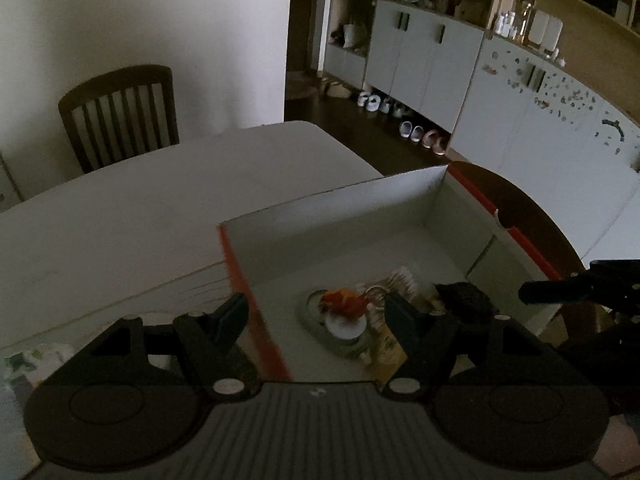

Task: Organize objects
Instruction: 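Lower the keychain and snack bag into the box and open both tools, then withdraw both tools from the box toward the remaining table items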

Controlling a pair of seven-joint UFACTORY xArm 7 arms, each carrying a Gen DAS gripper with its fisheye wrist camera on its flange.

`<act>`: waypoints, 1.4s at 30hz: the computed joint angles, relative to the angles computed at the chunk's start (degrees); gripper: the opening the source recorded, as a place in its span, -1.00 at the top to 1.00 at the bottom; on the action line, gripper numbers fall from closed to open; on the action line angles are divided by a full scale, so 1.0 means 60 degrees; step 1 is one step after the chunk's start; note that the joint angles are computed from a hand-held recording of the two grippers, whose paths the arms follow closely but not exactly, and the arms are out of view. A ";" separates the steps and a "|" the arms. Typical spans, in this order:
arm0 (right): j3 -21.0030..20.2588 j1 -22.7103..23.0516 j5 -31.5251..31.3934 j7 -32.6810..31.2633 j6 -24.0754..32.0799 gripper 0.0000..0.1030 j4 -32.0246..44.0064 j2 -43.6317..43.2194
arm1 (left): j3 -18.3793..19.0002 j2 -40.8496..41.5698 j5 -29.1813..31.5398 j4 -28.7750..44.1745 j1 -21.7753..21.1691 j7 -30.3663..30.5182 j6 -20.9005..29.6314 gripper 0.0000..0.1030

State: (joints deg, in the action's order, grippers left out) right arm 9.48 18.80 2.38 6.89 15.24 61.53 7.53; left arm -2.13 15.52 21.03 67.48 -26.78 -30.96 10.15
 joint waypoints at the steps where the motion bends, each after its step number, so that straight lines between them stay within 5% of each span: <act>1: -0.0004 0.0094 -0.0126 0.0171 -0.0049 -0.54 -0.0026 -0.0029 | -0.0085 -0.0184 -0.0106 -0.0214 0.0140 0.0175 -0.0092 -0.51; 11: -0.0139 0.1190 -0.2154 0.2910 0.0168 -0.60 0.0509 0.0277 | -0.0658 -0.2070 -0.1491 -0.2623 0.1467 0.2066 -0.0920 -0.66; 15: -0.0135 0.1604 -0.2726 0.3607 0.0382 -0.61 0.0963 0.0578 | -0.0818 -0.2577 -0.3139 -0.3307 0.1892 0.3539 -0.1029 -0.76; 17: -0.0120 0.1805 -0.2936 0.3856 0.0483 -0.61 0.1258 0.0791 | -0.0742 -0.2798 -0.3554 -0.3658 0.2008 0.3989 -0.1154 -1.00; 21: -0.0204 0.2280 -0.3386 0.4328 0.0852 -0.61 0.2002 0.1299 | -0.0562 -0.3138 -0.3809 -0.4251 0.2224 0.4383 -0.1439 -1.00; 27: -0.0259 0.2877 -0.3626 0.4666 0.1483 -0.61 0.3180 0.2100 | 0.0086 -0.3400 -0.5745 -0.4865 0.2062 0.6094 -0.1349 -1.00; 31: -0.0306 0.3224 -0.3674 0.4626 0.1990 -0.61 0.4242 0.2836 | -0.0879 -0.3437 -0.3521 -0.5385 0.3803 0.4072 -0.1718 -1.00; 34: -0.0300 0.3388 -0.3458 0.4422 0.2459 -0.61 0.5206 0.3516 | -0.0107 -0.3289 -0.3975 -0.5522 0.3261 0.4379 -0.1697 -1.00; 37: -0.0275 0.3569 -0.3173 0.4093 0.2955 -0.61 0.6337 0.4288 | -0.0233 -0.3116 -0.3306 -0.5622 0.3726 0.3832 -0.1767 -1.00; 42: -0.0318 0.4054 -0.2874 0.2808 0.4212 -0.61 0.9117 0.6029 | 0.0040 -0.2700 -0.4685 -0.5581 0.3367 0.4785 -0.1590 -1.00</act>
State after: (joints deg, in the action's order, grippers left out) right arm 7.57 43.12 -14.86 23.73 40.51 116.23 43.70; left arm -1.90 -0.69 -7.08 33.99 -6.57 -2.25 0.61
